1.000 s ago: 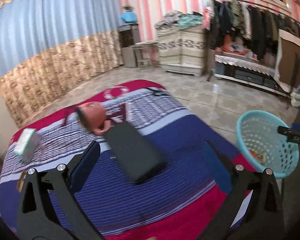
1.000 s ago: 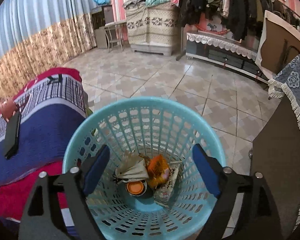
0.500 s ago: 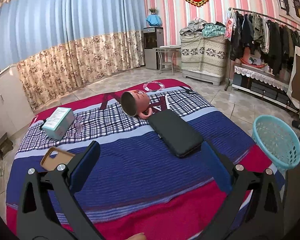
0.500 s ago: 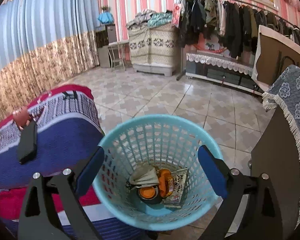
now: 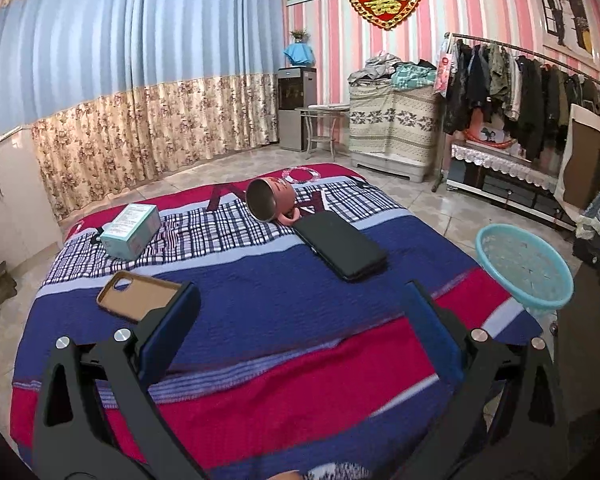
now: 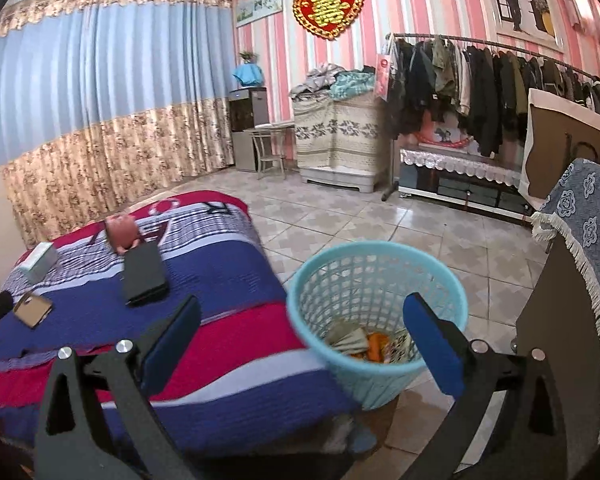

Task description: Collect trash

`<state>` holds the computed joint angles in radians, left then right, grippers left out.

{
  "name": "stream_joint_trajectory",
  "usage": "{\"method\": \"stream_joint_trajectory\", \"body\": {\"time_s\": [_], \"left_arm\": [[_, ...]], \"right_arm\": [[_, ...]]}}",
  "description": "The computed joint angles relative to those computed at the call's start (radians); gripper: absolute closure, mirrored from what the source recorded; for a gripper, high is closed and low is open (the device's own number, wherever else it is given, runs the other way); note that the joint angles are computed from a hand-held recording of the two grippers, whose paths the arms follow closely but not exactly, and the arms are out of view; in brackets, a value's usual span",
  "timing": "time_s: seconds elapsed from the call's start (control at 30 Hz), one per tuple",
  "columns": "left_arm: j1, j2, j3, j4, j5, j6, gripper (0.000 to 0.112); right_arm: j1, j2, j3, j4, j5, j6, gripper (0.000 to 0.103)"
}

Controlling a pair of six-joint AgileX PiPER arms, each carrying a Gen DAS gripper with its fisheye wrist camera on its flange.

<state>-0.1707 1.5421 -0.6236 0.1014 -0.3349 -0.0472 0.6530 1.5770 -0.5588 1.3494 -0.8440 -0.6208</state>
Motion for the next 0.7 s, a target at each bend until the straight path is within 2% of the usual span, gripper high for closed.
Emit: {"method": "stream_joint_trajectory", "body": {"time_s": [0.03,0.13,0.27,0.33,0.4,0.47,0.57,0.7], "left_arm": [[0.002,-0.008,0.023,0.008,-0.020,0.005,0.015],[-0.014,-0.022,0.071,-0.105,-0.068,0.125,0.015],[0.027,-0.037,0.105,0.045,-0.078,-0.014,0.015],[0.038,-0.036,0.115,0.059,-0.087,-0.028,0.015],[0.032,-0.035,0.126,0.004,-0.104,0.011,0.015],[0.024,-0.028,0.130,-0.061,-0.114,0.055,0.015],[0.027,-0.022,0.136,-0.079,-0.138,0.040,0.015],[0.009,-0.010,0.154,-0.175,-0.195,0.106,0.015]], "right_arm": [[0.054,0.016,0.006,0.020,-0.040,0.024,0.004],[0.146,0.065,-0.001,0.061,-0.105,0.032,0.005],[0.199,0.115,-0.025,0.096,-0.120,0.016,0.005],[0.241,0.134,-0.035,0.117,-0.146,0.026,0.004],[0.271,0.147,-0.042,0.140,-0.173,0.023,0.005],[0.282,0.156,-0.048,0.146,-0.182,0.019,0.005],[0.284,0.163,-0.045,0.146,-0.182,0.017,0.005],[0.261,0.162,-0.034,0.107,-0.153,0.053,0.005]]}}
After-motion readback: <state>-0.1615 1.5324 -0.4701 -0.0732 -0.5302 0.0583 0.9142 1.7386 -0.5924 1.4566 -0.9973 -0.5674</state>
